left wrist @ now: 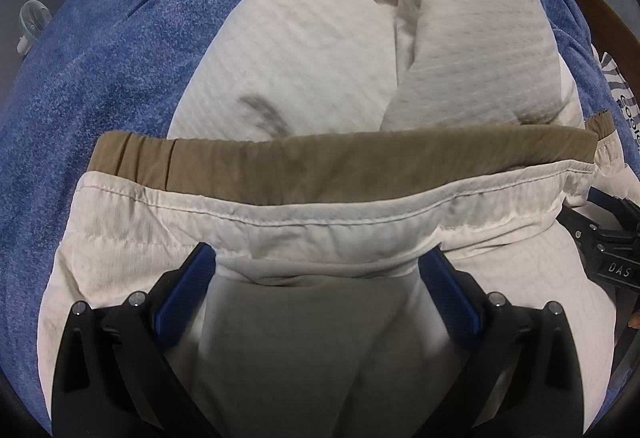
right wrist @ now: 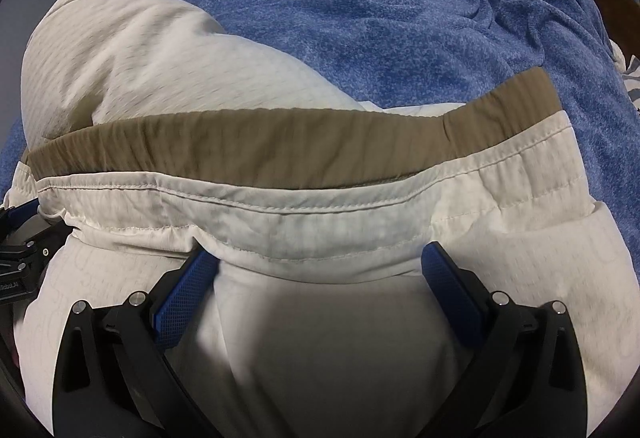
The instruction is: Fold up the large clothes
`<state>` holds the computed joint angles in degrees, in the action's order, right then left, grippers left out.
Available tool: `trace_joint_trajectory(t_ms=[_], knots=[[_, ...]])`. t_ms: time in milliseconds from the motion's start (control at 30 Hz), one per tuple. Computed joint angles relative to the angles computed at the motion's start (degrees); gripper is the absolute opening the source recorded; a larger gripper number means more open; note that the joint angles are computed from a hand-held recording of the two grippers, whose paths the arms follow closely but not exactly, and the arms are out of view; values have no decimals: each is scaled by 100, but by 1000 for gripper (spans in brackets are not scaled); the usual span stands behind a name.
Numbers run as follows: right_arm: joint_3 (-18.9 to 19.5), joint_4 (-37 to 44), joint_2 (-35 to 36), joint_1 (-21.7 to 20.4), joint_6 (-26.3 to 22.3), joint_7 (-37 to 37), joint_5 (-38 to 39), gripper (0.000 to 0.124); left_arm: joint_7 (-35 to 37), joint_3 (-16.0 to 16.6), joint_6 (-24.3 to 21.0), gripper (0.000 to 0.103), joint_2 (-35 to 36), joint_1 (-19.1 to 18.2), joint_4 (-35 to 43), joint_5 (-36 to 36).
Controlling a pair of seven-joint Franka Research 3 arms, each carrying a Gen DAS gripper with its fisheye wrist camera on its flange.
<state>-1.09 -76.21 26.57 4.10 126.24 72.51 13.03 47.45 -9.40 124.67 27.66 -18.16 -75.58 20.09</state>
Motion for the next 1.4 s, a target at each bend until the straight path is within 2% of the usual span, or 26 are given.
trace_joint_trajectory(t_ms=[367,467,567,667,700,733,833,900,933,967,1033,1133,1233,1400], knots=[[23,-101,-20,-44,135,-80,111,97,-44,14,220,98,-51,28,-162,7],[67,-551,-256,-94,592,-247,296,98,-333,93,507,97,-247,-61,-499,280],[89,-1118,-645,-119,1098,-504,434,96,-551,97,572,97,-569,-154,-865,595],[160,-1519,-1119,-357,1046,-1026,999,96,-734,-24,1101,97,-1285,-33,-1730,587],[153,-1821,-1411,-459,1105,-1274,1264,96,-827,-68,1462,97,-1664,38,-2215,559],[109,-2088,-1649,-499,1208,-1478,1391,96,-855,-111,1636,97,-1897,90,-2503,532],[-104,-2964,-2304,-547,1730,-2102,1379,96,-750,-261,1652,97,-2630,193,-3359,428],[-223,-3387,-2485,-551,2138,-2306,1133,96,-673,-337,1494,97,-2822,226,-3622,490],[-252,-3500,-2505,-572,2196,-2617,1372,96,-657,-362,1498,97,-2875,244,-3728,509],[-283,-3581,-2508,-606,2189,-2948,1763,96,-685,-370,1630,97,-2958,271,-3899,515],[-303,-3649,-2476,-615,2199,-3089,2126,96,-770,-364,1933,97,-3056,336,-4154,449],[-306,-3540,-2353,-615,2105,-3067,2198,96,-808,-363,2255,97,-3112,414,-4344,391],[-315,-3566,-2401,-662,2026,-3153,2332,96,-865,-425,2167,97,-3220,426,-4407,524],[-378,-3929,-2786,-675,2017,-3808,2579,96,-843,-557,1862,97,-3833,378,-4822,687]])
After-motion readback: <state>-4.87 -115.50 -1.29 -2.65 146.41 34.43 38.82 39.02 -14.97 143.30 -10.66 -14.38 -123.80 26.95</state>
